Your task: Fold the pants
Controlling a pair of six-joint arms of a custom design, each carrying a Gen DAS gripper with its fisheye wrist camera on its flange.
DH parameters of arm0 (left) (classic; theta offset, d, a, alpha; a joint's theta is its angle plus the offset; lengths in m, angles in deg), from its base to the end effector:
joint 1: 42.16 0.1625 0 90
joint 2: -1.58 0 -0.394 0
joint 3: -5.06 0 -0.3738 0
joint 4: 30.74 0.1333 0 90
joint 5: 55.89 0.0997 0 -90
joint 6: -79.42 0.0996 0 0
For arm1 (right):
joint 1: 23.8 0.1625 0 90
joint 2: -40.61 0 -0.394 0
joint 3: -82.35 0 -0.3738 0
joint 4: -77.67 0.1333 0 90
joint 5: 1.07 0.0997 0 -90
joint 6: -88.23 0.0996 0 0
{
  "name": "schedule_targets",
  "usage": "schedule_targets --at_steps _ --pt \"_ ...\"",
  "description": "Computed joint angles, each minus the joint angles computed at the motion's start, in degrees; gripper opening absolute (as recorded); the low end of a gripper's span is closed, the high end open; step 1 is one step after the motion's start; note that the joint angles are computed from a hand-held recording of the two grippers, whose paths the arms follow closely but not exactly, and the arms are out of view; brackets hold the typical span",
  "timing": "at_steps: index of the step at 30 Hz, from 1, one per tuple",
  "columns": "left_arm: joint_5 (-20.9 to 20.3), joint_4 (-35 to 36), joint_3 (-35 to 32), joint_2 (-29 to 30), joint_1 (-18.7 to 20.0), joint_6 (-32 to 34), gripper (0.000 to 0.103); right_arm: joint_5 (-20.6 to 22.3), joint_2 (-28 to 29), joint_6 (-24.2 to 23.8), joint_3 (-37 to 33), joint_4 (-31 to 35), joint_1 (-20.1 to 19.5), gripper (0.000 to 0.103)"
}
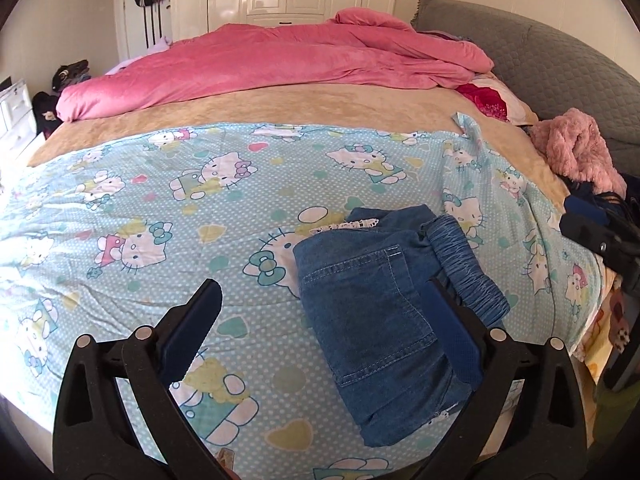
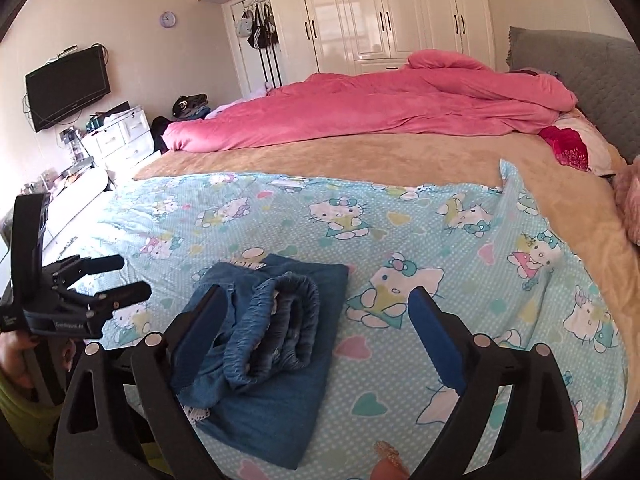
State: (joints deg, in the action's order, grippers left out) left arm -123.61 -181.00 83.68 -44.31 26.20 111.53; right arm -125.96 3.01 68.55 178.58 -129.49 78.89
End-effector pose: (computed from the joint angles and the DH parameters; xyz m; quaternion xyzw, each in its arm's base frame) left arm -0.1064 -0.7321 0.2076 0.3898 0.8708 -0.2154 0.2082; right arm 0.2125 -0.5964 0.1261 0.0912 -0.8401 0.4496 0.2895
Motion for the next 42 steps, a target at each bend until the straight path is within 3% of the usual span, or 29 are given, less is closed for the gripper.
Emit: schedule_targets --at_steps 15,20,22,23,24,30,32,34,36,37,38,42 --pt "1.7 0.1 1.4 0.7 0.3 0.0 0.093 -0.8 1.0 0.6 -1.1 0.9 -1.3 0.093" --pt "-0.4 1.2 4.2 -0.9 0.4 1.1 0.093 -0.7 1.1 0.6 -0.9 1.6 -1.5 0.093" --pt "-2.2 -0.2 6.6 -2.0 0.3 2.4 0.077 -0.9 1.3 0.4 -1.3 2.2 -1.7 0.093" --pt "-2.8 0.5 7.4 -2.3 0.2 2.9 0.053 -0.7 1.4 0.4 -1.7 2.7 -1.9 0.093" --pt "-3.0 1.3 7.8 -2.4 0.0 3.1 0.045 -0.8 1.5 0.6 -2.2 3.6 -2.2 0.093" --pt "-4.2 6.7 9.2 -2.0 -0.7 4.8 0.046 0.4 2.5 3.4 -7.8 14.9 -4.9 0.090" --pt "-2.0 8.7 8.4 -0.9 -0.5 4.8 0.046 1.8 3.2 5.6 -10.3 19.7 -5.9 0.083" --pt "-1.5 9.8 7.7 -0.4 -0.1 4.6 0.036 4.2 3.8 6.4 -11.9 22.6 -6.8 0.079" --pt "-1.9 11.2 6.9 -0.5 0.4 4.6 0.028 4.7 4.9 7.3 -13.9 25.5 -7.3 0.061" --pt "-2.3 12.3 6.5 -0.7 0.5 4.4 0.026 6.5 4.9 7.9 -14.2 27.2 -7.7 0.028" --pt "-2.6 13.2 6.4 -0.9 0.8 4.4 0.022 9.3 4.5 8.9 -13.6 28.3 -8.2 0.004" --pt "-3.9 14.8 7.0 -2.1 1.7 4.9 0.021 6.4 5.8 8.2 -11.9 21.8 -7.1 0.005"
